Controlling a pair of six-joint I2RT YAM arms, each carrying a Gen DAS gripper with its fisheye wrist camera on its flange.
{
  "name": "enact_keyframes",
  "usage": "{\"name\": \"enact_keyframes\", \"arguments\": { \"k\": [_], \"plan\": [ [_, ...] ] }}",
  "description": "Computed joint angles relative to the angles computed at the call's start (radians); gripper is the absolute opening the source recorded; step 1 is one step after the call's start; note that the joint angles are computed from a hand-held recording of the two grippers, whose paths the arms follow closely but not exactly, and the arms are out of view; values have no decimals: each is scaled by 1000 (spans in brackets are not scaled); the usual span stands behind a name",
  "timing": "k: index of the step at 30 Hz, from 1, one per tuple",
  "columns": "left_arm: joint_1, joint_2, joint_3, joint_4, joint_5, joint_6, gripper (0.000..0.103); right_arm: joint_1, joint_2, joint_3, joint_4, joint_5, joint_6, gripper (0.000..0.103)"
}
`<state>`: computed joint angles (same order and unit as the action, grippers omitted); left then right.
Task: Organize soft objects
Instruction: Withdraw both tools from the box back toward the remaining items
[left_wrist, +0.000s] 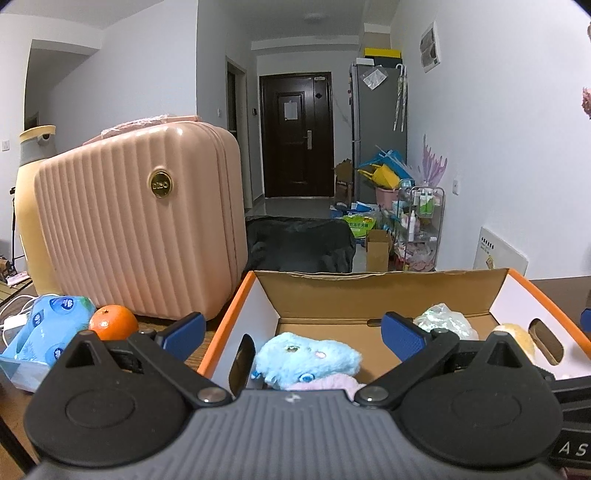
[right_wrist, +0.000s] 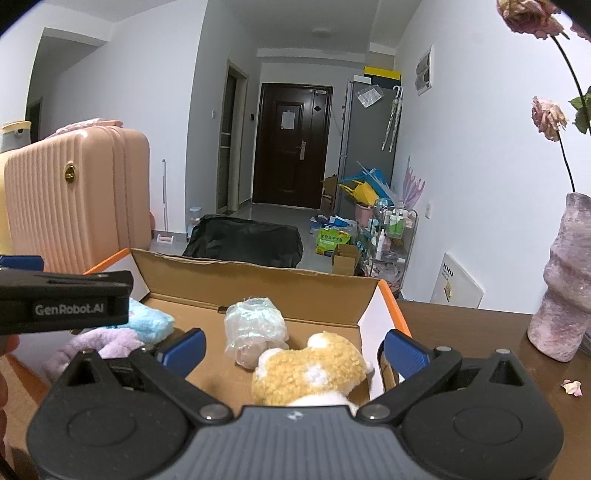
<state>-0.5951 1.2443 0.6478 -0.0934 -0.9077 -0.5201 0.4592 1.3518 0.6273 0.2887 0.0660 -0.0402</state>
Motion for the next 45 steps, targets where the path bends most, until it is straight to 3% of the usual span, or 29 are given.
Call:
{"name": "enact_keyframes", "arguments": {
  "k": [12,29,37,45],
  "plan": [
    [-117,-128,-56,-105,-67,-79,103,-23,-176,-113,-41,-27,0,103],
    [-332,-262,-64,-457,-170,-360,103,-43,-520,-256,-230,-53,8,103],
    [-486,-244,-25,-741,-239,-651,103,-42,-713,-309,-364,-54,19,103],
    [-667,-147,38,-1092,-268,-1070,103,-17,-939,-335,-563,-24,33,103]
  ]
}}
